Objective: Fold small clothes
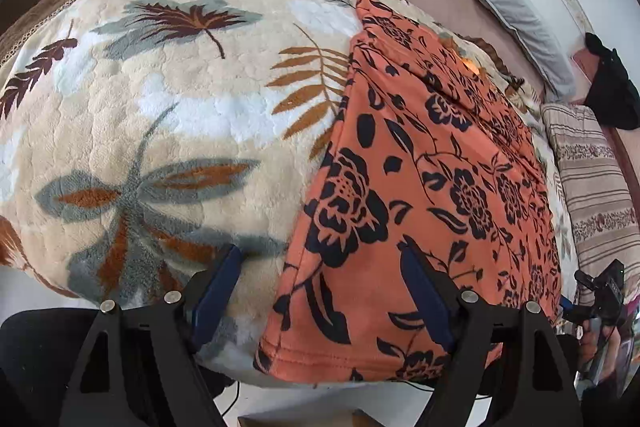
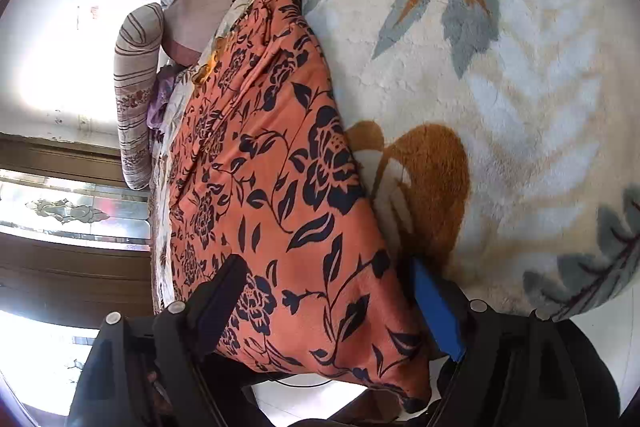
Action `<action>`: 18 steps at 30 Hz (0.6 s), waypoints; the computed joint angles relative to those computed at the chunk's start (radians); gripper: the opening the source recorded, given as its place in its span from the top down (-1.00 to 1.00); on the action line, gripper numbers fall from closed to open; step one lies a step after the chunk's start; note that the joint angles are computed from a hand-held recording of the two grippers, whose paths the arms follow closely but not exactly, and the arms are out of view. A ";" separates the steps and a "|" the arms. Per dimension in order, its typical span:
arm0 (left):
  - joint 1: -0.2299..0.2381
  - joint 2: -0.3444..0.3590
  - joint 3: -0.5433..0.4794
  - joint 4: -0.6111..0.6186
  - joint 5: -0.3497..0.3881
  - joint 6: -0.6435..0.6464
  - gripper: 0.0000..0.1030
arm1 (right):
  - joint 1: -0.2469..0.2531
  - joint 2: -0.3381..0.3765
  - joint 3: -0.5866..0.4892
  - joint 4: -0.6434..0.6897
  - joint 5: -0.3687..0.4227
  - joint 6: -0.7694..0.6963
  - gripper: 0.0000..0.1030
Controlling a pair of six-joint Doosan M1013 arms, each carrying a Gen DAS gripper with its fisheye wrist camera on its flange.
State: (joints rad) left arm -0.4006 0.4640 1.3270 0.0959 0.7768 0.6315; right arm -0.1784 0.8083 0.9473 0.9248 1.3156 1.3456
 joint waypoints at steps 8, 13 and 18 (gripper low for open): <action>0.006 -0.005 0.027 -0.117 -0.015 0.050 -0.59 | -0.011 0.002 0.024 0.069 0.053 -0.029 -0.67; -0.016 0.004 0.002 -0.035 0.041 0.049 -0.10 | -0.010 0.005 0.023 0.075 0.056 -0.033 -0.68; -0.015 0.003 -0.003 -0.043 0.072 0.075 0.11 | 0.001 0.003 0.013 0.031 0.052 -0.048 -0.68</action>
